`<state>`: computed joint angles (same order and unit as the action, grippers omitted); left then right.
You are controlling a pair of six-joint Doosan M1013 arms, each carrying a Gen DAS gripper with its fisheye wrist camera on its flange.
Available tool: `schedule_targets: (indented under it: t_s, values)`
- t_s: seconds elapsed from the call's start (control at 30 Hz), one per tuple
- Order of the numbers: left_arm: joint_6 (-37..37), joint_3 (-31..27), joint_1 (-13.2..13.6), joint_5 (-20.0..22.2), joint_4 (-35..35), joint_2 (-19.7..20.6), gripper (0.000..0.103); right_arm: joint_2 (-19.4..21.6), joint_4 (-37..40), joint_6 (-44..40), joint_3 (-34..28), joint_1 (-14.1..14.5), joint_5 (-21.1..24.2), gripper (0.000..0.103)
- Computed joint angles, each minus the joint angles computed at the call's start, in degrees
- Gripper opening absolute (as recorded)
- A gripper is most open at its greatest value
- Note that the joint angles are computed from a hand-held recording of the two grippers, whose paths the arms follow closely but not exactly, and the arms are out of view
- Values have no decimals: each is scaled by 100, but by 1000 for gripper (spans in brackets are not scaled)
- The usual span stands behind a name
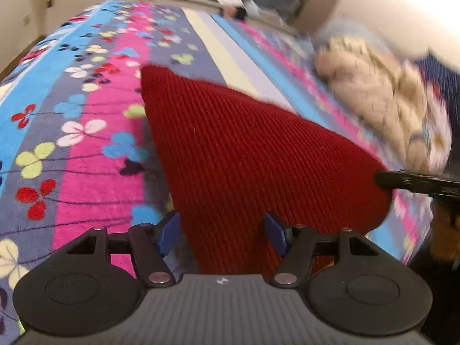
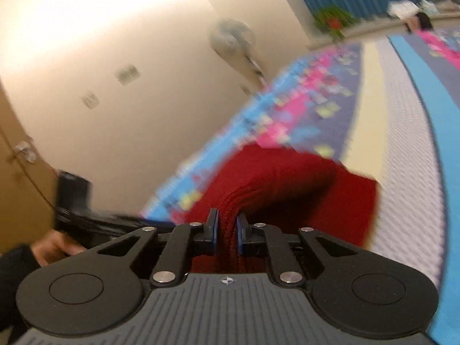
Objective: Fold small clothes
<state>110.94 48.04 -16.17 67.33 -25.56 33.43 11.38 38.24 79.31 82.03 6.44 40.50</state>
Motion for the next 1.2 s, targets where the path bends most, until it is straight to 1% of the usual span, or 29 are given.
schedule_targets:
  t_s: [0.03,0.07,0.1,0.13,0.2,0.27,0.3,0.33,0.43,0.47,0.5,0.53,0.57,0.6,0.63,0.67,0.7,0.73,0.8,0.83,0.9,0.93,0.97,1.0,1.03,1.07,1.1,1.17,1.2]
  values:
    - [-33,-83,-82,179,414,69,71,131,-742,462,-174,66,527,11]
    - [-149,-224,-172,479,894,191,73,256,-1184,803,-292,126,946,11]
    - [-259,-303,-208,664,1073,267,75,332,-1326,982,-333,163,1143,12]
    - [-378,-419,-228,835,1161,351,75,373,-1355,957,-347,201,1194,12]
    - [-379,-484,-234,828,1158,378,75,364,-1520,851,-355,266,1067,12]
    - [-381,-464,-223,766,1109,344,75,363,-1489,948,-362,240,1011,13]
    - [-363,-412,-211,659,1053,299,74,372,-1422,981,-351,210,981,14]
    - [-344,-318,-195,396,986,223,74,338,-1418,1005,-313,202,942,15]
    - [-410,200,-152,-857,658,-109,74,300,-1489,935,-252,249,572,23]
    - [-508,268,-132,-1128,528,-142,74,262,-1474,894,-217,257,425,25]
    - [-601,271,-122,-1255,459,-133,71,284,-1420,837,-219,252,312,27]
    - [-701,230,-132,-1308,495,-93,63,281,-1408,834,-219,254,246,27]
    - [-811,109,-177,-1210,750,-2,57,297,-1485,896,-237,259,244,30]
    - [-979,-97,-258,-928,1243,134,48,327,-1692,1027,-279,275,320,37]
    - [-1205,-301,-366,-623,1873,299,48,382,-1985,1205,-344,315,432,40]
    - [-1360,-413,-427,-480,2202,397,48,447,-2166,1296,-406,347,563,48]
    - [-1441,-458,-453,-459,2323,435,47,484,-2185,1303,-426,361,589,51]
    - [-1500,-471,-470,-529,2364,433,47,500,-2214,1331,-439,378,558,51]
    - [-1705,-378,-454,-778,2326,352,47,476,-2395,1491,-461,407,481,51]
    - [-1760,-235,-418,-1040,2116,247,47,447,-2416,1560,-438,416,403,51]
    - [-1496,46,-329,-1488,1515,78,47,355,-2419,1687,-353,422,188,51]
    - [-1263,104,-316,-1591,1262,50,47,324,-2426,1697,-305,432,88,51]
    - [-1008,29,-339,-1393,1220,113,47,343,-2541,1731,-323,456,157,51]
    - [-911,-57,-388,-1200,1364,184,48,388,-2769,1812,-377,490,325,51]
    - [-853,-29,-458,-1170,1677,200,53,457,-3115,1929,-458,552,562,53]
    - [-875,47,-496,-1307,1861,163,55,485,-3448,2072,-483,617,659,60]
    - [-962,137,-525,-1444,1996,97,56,463,-3631,2219,-474,656,614,61]
    - [-1198,239,-536,-1508,2063,-29,57,317,-4255,2894,-397,791,378,60]
    - [-1201,345,-520,-1535,1960,-127,62,193,-4753,3381,-285,889,179,61]
